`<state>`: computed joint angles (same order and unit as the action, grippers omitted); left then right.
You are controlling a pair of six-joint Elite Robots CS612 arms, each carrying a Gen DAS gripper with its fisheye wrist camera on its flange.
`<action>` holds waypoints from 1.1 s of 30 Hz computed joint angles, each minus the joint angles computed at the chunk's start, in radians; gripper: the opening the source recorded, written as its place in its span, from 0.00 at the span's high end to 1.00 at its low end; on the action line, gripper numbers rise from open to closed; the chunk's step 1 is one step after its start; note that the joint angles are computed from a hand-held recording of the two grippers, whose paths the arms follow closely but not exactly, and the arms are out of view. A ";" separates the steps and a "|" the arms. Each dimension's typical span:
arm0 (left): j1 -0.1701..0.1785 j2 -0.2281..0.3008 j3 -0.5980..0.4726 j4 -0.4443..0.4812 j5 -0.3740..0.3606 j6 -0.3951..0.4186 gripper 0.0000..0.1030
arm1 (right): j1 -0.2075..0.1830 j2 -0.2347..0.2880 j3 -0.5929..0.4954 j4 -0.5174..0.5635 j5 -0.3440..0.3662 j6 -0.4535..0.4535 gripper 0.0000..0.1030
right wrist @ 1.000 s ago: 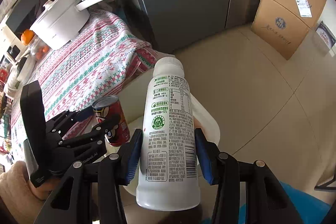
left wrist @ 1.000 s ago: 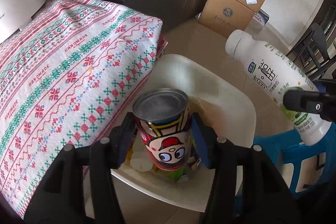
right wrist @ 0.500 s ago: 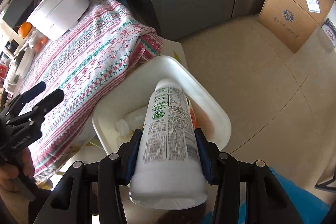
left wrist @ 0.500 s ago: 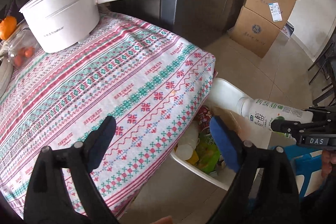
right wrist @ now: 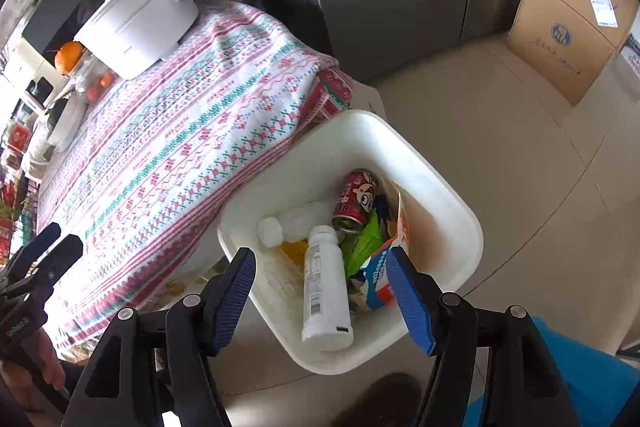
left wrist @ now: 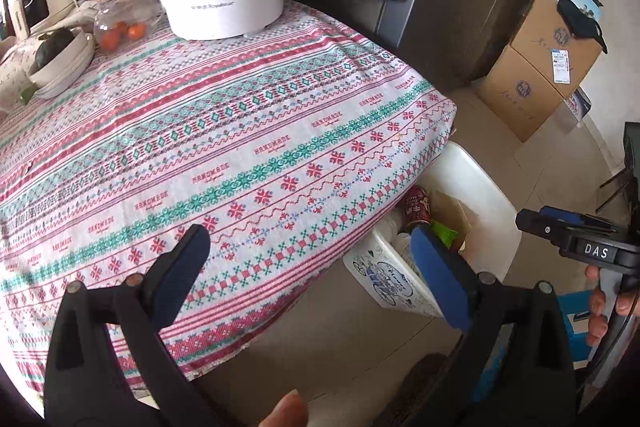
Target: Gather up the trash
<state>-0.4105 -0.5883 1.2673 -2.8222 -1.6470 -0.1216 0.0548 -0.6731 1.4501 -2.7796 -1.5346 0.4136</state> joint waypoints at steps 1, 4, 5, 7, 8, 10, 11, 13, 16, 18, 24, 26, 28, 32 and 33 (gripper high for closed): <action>0.003 -0.008 0.017 -0.013 0.004 -0.021 0.02 | 0.008 -0.006 0.009 -0.027 -0.008 -0.007 0.31; 0.010 -0.030 0.062 -0.043 0.015 -0.074 0.01 | 0.038 -0.024 0.034 -0.109 -0.068 -0.043 0.27; 0.011 -0.037 0.076 -0.050 0.022 -0.082 0.01 | 0.049 -0.028 0.041 -0.137 -0.089 -0.056 0.25; 0.014 -0.051 0.107 -0.079 0.041 -0.095 0.01 | 0.067 -0.034 0.059 -0.200 -0.110 -0.077 0.23; 0.015 -0.058 0.122 -0.094 0.052 -0.104 0.01 | 0.074 -0.036 0.067 -0.229 -0.118 -0.079 0.21; 0.018 -0.071 0.154 -0.128 0.077 -0.121 0.01 | 0.089 -0.039 0.083 -0.278 -0.142 -0.074 0.19; 0.018 -0.076 0.170 -0.151 0.094 -0.125 0.01 | 0.096 -0.041 0.090 -0.293 -0.160 -0.073 0.17; 0.016 -0.085 0.199 -0.185 0.132 -0.125 0.01 | 0.111 -0.046 0.103 -0.333 -0.187 -0.079 0.17; 0.020 -0.097 0.225 -0.193 0.139 -0.122 0.01 | 0.132 -0.052 0.123 -0.404 -0.224 -0.106 0.15; 0.022 -0.109 0.252 -0.227 0.151 -0.120 0.01 | 0.146 -0.053 0.135 -0.449 -0.251 -0.126 0.13; 0.024 -0.131 0.309 -0.325 0.186 -0.114 0.01 | 0.189 -0.049 0.140 -0.502 -0.338 -0.206 0.12; 0.024 -0.133 0.316 -0.344 0.194 -0.109 0.01 | 0.195 -0.049 0.143 -0.512 -0.342 -0.204 0.12; 0.024 -0.134 0.321 -0.358 0.197 -0.109 0.01 | 0.200 -0.048 0.144 -0.516 -0.341 -0.197 0.12; 0.025 -0.134 0.323 -0.372 0.198 -0.109 0.01 | 0.207 -0.039 0.134 -0.516 -0.360 -0.210 0.12; 0.024 -0.133 0.323 -0.375 0.198 -0.109 0.01 | 0.207 -0.036 0.130 -0.515 -0.367 -0.212 0.12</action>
<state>-0.3861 -0.7213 1.5900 -3.1969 -1.4494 -0.2308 0.2617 -0.7090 1.5796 -3.2943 -1.9015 0.2015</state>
